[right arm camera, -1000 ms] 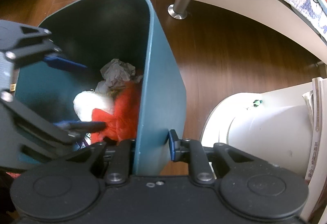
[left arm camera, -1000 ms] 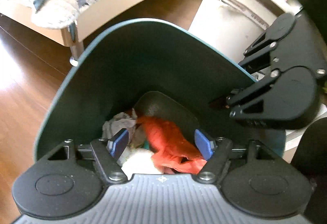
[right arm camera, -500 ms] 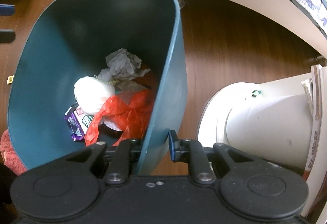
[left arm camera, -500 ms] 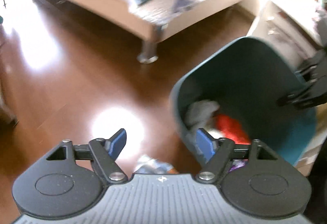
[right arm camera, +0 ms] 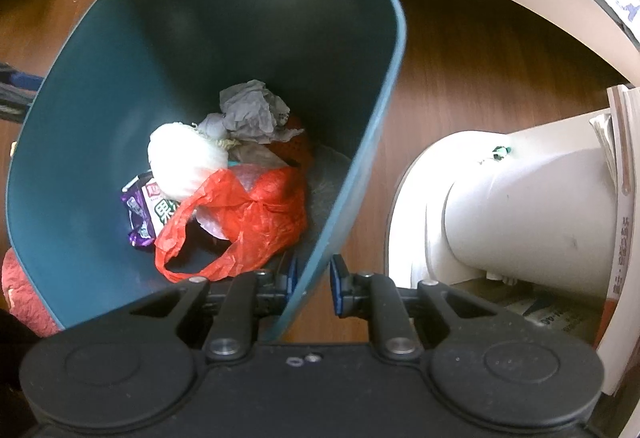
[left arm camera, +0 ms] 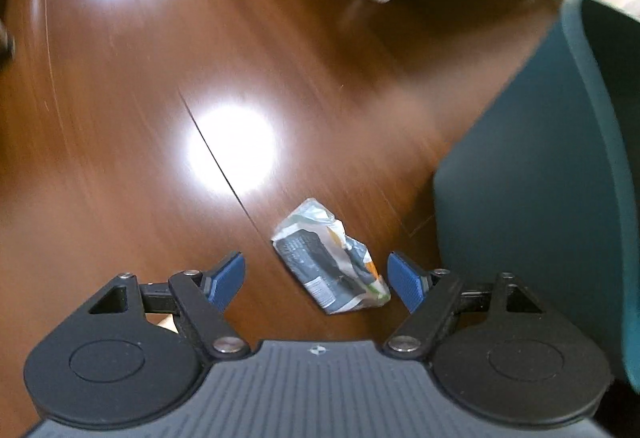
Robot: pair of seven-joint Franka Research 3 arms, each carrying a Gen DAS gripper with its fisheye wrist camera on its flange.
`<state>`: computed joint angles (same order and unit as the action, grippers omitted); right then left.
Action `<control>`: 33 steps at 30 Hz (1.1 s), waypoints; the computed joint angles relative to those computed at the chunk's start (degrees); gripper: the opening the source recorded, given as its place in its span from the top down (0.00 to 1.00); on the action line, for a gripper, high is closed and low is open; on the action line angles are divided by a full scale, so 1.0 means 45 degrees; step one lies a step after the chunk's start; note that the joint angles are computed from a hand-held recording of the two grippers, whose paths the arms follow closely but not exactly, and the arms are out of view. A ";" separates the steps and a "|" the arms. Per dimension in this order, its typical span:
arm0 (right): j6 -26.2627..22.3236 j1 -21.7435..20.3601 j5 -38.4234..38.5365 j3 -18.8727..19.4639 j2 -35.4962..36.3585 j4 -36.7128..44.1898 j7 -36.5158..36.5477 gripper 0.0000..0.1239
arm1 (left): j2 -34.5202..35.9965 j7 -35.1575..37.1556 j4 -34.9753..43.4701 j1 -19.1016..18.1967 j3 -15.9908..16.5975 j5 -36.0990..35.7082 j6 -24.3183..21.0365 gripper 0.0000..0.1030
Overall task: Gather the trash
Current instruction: 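Move the left tool to the grey-white wrapper and grasp it, then carry the grey-white wrapper into the wastebasket and open the left tool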
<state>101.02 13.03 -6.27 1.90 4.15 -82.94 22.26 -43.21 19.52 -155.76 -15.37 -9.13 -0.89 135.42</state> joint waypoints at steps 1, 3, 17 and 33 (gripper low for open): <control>-0.0055 0.0001 -0.0040 -0.0005 0.0004 0.0040 0.0023 0.86 | 0.0479 -0.0050 0.0049 0.0046 0.0009 -0.0047 0.0344 0.24; -0.0071 0.0000 -0.0091 -0.0011 -0.0057 -0.0015 0.0042 0.86 | 0.1197 -0.0036 0.0214 0.0025 -0.0086 -0.0021 0.0663 0.24; 0.0092 0.0015 -0.0127 -0.0005 -0.0014 -0.0086 0.0102 0.86 | 0.4341 0.0908 0.1284 0.0203 -0.0149 -0.0172 0.0856 0.31; 0.0769 -0.0051 -0.0007 0.0000 -0.0246 -0.0571 -0.0010 0.88 | 0.3359 0.0364 0.0838 0.0243 -0.0494 0.0288 -0.0080 0.90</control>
